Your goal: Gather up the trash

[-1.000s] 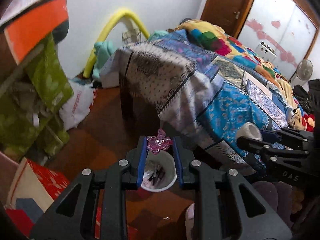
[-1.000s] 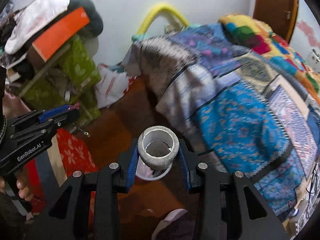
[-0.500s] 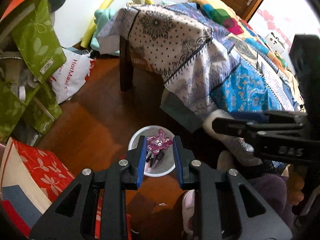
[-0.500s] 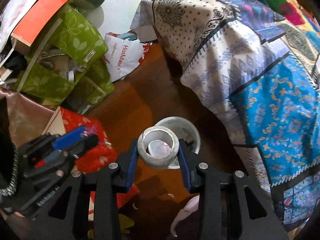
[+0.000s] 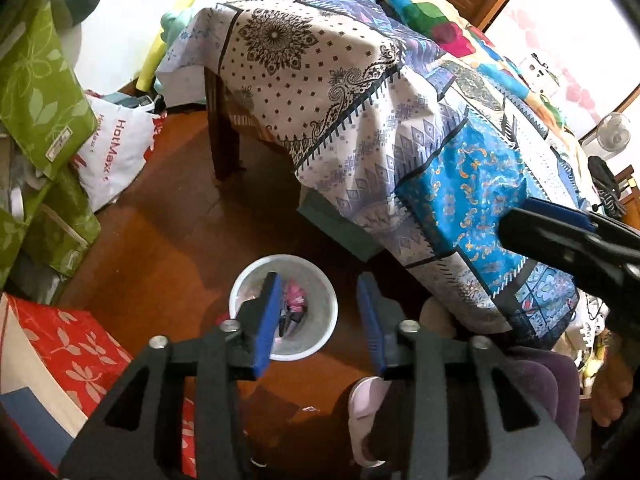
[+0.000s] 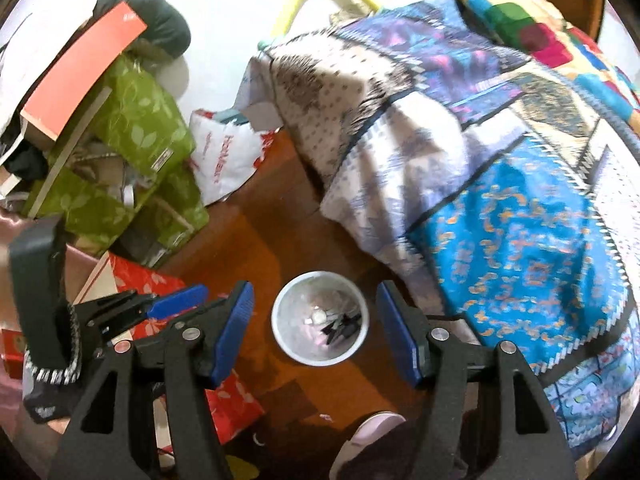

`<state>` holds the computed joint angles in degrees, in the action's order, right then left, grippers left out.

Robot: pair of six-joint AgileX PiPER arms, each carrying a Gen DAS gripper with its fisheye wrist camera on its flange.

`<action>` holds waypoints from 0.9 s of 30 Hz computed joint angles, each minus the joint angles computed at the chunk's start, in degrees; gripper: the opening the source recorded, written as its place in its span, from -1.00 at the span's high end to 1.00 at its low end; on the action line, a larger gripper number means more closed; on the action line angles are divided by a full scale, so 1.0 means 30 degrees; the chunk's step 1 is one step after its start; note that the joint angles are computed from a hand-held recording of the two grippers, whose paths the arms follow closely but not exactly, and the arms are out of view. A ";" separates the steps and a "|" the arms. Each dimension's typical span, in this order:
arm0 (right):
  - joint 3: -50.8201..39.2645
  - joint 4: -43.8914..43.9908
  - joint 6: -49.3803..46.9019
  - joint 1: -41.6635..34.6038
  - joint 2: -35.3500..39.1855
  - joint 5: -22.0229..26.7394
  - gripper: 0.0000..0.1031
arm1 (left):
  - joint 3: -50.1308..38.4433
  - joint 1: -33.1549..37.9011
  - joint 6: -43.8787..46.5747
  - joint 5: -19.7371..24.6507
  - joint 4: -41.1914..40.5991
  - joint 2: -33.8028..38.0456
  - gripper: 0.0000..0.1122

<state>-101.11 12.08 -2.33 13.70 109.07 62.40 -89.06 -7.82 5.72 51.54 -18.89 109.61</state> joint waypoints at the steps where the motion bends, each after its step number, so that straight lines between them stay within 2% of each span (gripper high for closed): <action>1: 0.0350 -0.0220 0.0105 -0.0041 -0.0388 -0.0177 -0.16 | -0.0127 -0.0111 -0.0114 0.0063 0.0200 -0.0041 0.27; 6: 0.2027 -0.0833 0.0234 -0.0265 -0.2392 -0.0777 -0.16 | -0.0039 -0.0492 -0.0663 0.0079 0.0994 -0.1055 0.27; 15: 0.5420 -0.2861 0.2042 0.0103 -0.7445 -0.2099 -0.16 | 0.1677 -0.1547 -0.1405 -0.0687 0.2367 -0.6167 0.27; 21: 0.7073 -0.5476 0.5106 0.0895 -1.1679 -0.2486 -0.16 | 0.2287 -0.2354 -0.1107 -0.1061 0.1937 -0.9991 0.27; 27: 0.7723 -0.9622 0.9972 0.3451 -1.5863 -0.1367 -0.16 | 0.2718 -0.4163 -0.1803 -0.1192 0.2616 -1.3553 0.27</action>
<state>-77.94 -16.78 27.59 24.05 61.48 58.30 -80.91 -20.31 0.31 47.96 -11.04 68.95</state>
